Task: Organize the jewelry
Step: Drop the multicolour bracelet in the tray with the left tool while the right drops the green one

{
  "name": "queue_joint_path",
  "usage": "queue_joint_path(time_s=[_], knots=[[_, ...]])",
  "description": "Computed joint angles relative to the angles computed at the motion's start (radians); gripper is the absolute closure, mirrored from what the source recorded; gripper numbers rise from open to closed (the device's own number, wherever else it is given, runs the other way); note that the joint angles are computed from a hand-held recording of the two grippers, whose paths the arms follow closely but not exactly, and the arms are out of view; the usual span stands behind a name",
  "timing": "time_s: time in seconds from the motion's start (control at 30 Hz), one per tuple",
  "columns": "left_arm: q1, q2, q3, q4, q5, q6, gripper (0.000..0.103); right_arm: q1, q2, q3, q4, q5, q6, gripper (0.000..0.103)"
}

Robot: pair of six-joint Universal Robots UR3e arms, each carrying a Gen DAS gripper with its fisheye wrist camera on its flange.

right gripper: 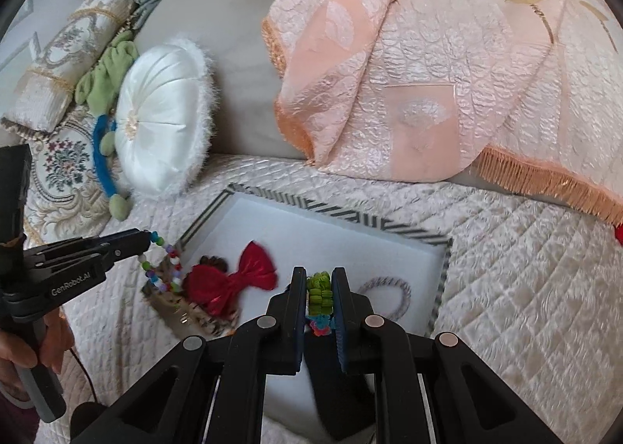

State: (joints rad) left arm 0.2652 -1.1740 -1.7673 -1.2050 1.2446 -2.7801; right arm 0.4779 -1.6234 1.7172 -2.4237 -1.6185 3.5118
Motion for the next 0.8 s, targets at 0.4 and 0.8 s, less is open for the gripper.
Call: queue_joint_path(time_s=[0.4, 0.8], knots=[[-0.107, -0.34, 0.114, 0.179, 0.073, -0.118, 0.095, -0.067, 0.264, -0.189, 0.033, 0.013, -0.057, 0.091], [-0.047, -0.419, 0.046, 0.259, 0.103, -0.106, 0.095, -0.031, 0.54, -0.45, 0.082, 0.076, -0.06, 0.091]])
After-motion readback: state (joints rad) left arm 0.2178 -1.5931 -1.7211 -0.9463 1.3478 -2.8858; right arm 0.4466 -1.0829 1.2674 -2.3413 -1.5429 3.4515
